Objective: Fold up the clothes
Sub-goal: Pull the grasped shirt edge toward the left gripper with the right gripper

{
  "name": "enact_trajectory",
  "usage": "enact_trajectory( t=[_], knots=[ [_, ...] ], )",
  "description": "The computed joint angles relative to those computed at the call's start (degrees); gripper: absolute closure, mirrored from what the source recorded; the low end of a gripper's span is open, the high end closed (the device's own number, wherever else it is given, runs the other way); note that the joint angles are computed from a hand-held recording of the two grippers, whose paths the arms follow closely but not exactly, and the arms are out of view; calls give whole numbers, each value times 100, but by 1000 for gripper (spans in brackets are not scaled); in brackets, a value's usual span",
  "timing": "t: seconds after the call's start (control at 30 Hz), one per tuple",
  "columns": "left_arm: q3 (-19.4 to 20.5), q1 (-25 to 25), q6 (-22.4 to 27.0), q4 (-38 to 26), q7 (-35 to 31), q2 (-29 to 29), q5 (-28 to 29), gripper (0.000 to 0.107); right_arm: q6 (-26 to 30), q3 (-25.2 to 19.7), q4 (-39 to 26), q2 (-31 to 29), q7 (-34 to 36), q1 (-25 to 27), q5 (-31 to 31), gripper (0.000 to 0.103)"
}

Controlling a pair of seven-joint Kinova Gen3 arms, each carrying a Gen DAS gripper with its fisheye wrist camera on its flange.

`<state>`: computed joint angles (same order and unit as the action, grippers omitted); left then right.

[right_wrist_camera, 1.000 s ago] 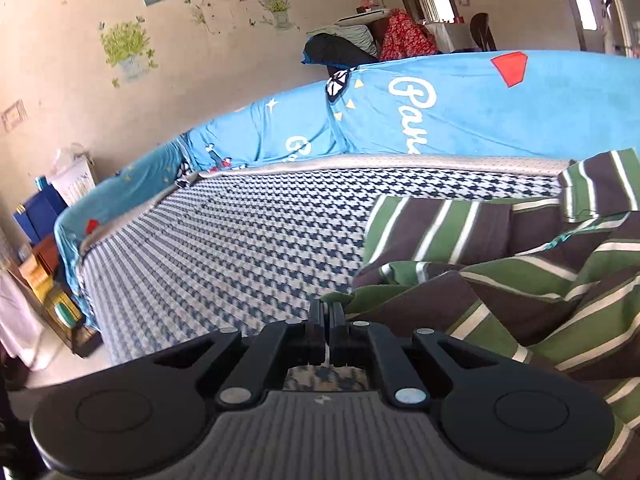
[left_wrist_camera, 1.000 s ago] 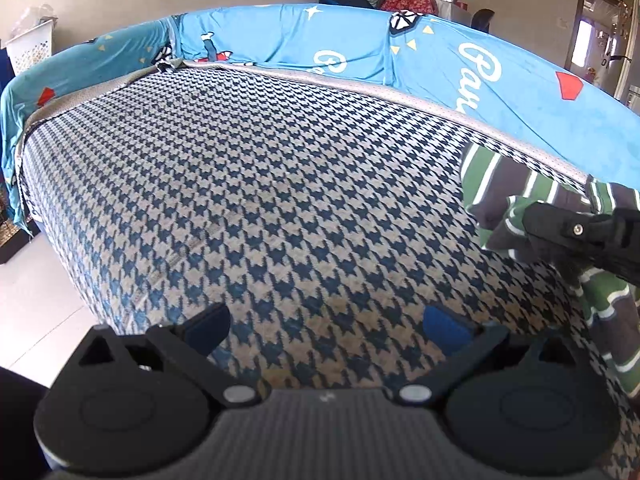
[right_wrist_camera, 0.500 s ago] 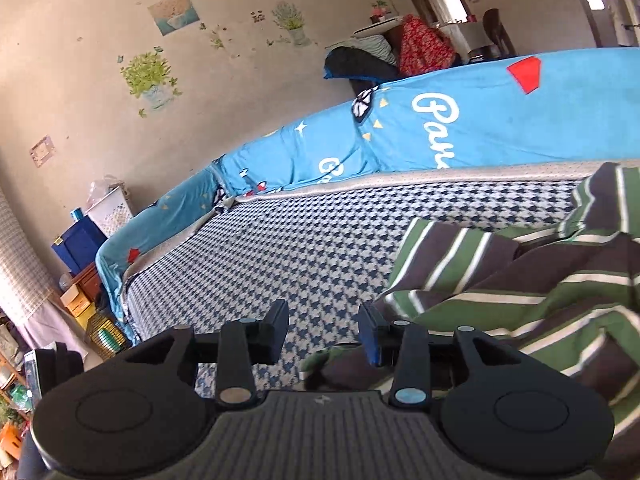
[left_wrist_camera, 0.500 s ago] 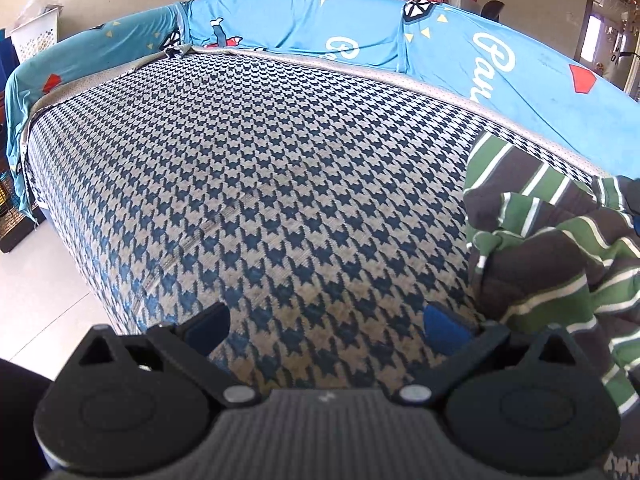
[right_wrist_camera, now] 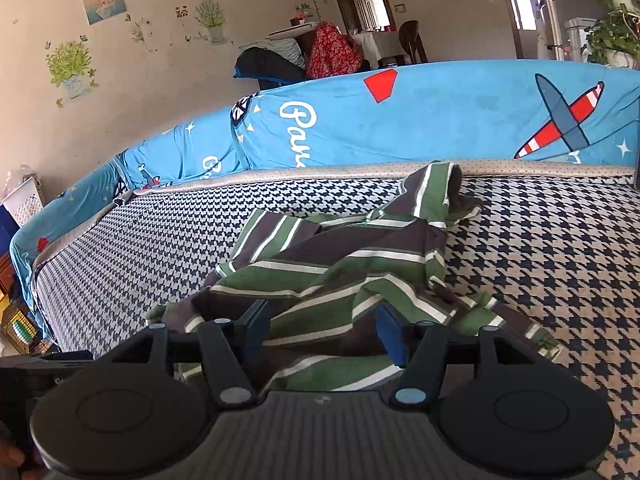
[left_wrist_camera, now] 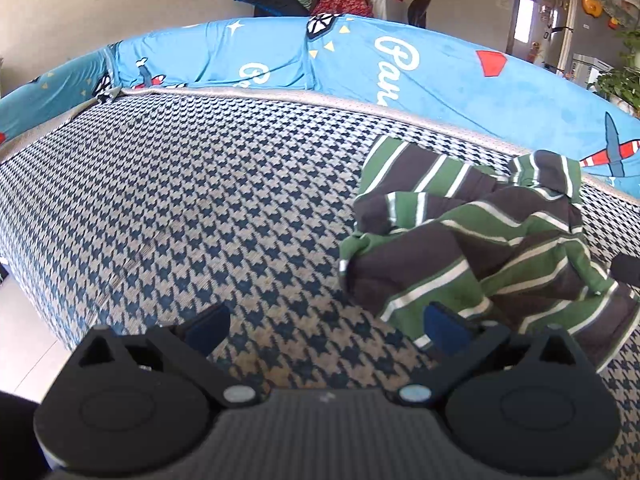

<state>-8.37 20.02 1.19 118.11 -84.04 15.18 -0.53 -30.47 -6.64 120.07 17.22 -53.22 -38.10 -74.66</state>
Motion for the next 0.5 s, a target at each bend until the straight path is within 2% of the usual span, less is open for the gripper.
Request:
enact_trajectory(
  t=[0.17,0.3,0.37,0.43,0.5],
  knots=[
    [228,-50,129,-329,-177,62,-173,4,96,58,73,-113,204,186,-341,39],
    [1049,-608,525,-934,-584,344,-287,4,319,165,45,-111,410,435,-374,37],
    [1097,-550,683,-1232,-646,536,-288,4,411,237,-3,-67,683,560,-517,37],
    [985,-325,866,-1529,-522,741,-339,4,430,285,-56,6,826,679,-682,37],
    [1185,-448,1143,-1860,-577,963,-219,4,455,276,-70,71,646,826,-623,37]
  ],
)
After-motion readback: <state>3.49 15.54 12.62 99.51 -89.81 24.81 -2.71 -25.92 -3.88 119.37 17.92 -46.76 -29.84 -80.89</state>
